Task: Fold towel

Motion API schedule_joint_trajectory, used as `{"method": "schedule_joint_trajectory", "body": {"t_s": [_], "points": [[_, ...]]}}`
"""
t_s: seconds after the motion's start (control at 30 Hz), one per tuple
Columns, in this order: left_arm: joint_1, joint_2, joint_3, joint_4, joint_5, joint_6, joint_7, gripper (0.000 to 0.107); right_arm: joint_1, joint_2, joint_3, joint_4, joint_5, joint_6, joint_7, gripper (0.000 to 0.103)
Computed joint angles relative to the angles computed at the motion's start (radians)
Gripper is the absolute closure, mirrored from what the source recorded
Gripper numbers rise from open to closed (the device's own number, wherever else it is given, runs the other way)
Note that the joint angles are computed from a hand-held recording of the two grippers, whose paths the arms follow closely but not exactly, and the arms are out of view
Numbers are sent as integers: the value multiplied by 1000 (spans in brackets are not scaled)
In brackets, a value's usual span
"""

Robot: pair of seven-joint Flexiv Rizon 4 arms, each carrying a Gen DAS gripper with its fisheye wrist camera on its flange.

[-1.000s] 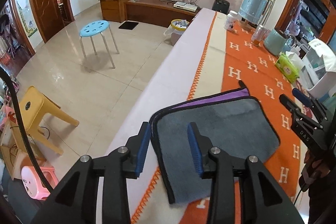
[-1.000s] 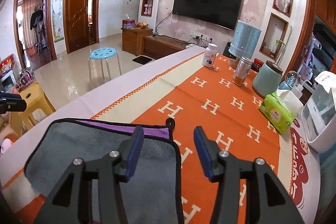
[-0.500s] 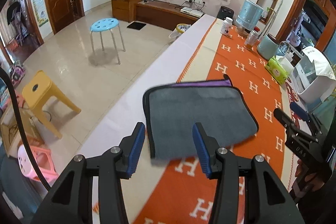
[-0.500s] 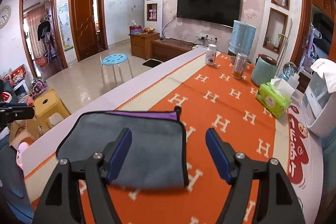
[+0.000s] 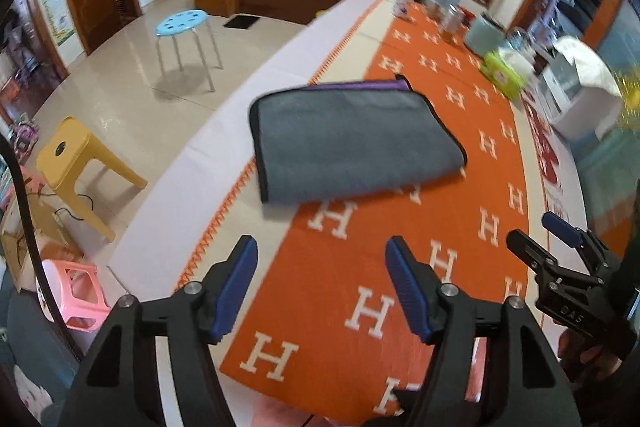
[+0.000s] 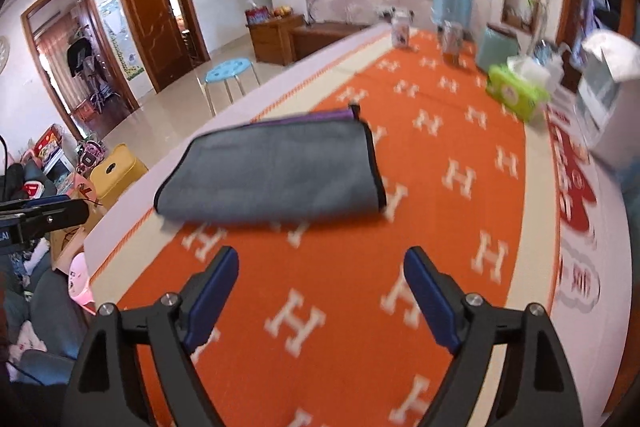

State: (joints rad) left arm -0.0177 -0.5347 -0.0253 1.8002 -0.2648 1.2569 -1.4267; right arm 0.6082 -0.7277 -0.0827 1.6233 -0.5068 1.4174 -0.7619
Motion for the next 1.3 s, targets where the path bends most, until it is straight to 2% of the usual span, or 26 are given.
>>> {"method": "schedule_joint_trajectory", "body": {"t_s": [0.13, 0.23, 0.3, 0.37, 0.5, 0.67, 0.83, 1.0, 1.13, 1.3], "points": [[40, -4, -67, 0, -32, -40, 111, 41, 52, 64, -36, 109, 10, -1, 102, 16], [64, 15, -108, 30, -62, -28, 219, 34, 98, 105, -65, 171, 1, -23, 210, 14], [85, 30, -136, 52, -94, -8, 298, 27, 139, 127, -105, 206, -33, -26, 300, 11], [99, 47, -151, 73, -122, -6, 371, 26, 199, 151, -165, 241, -86, -44, 403, 6], [134, 92, -186, 119, -218, -48, 516, 26, 305, 214, -251, 316, -196, -106, 622, 4], [135, 152, -204, 184, -345, -65, 695, 26, 364, 316, -239, 391, -290, -247, 831, 3], [103, 221, -191, 237, -449, -90, 814, 26, 372, 416, -162, 442, -292, -394, 967, 3], [40, 278, -150, 272, -510, -93, 865, 26, 342, 502, -90, 495, -307, -435, 1099, 3], [-23, 311, -93, 276, -455, -112, 793, 25, 299, 551, -33, 522, -313, -447, 1143, 3], [-67, 335, -62, 302, -395, -84, 694, 25, 254, 575, 43, 513, -329, -482, 1110, 3]]}}
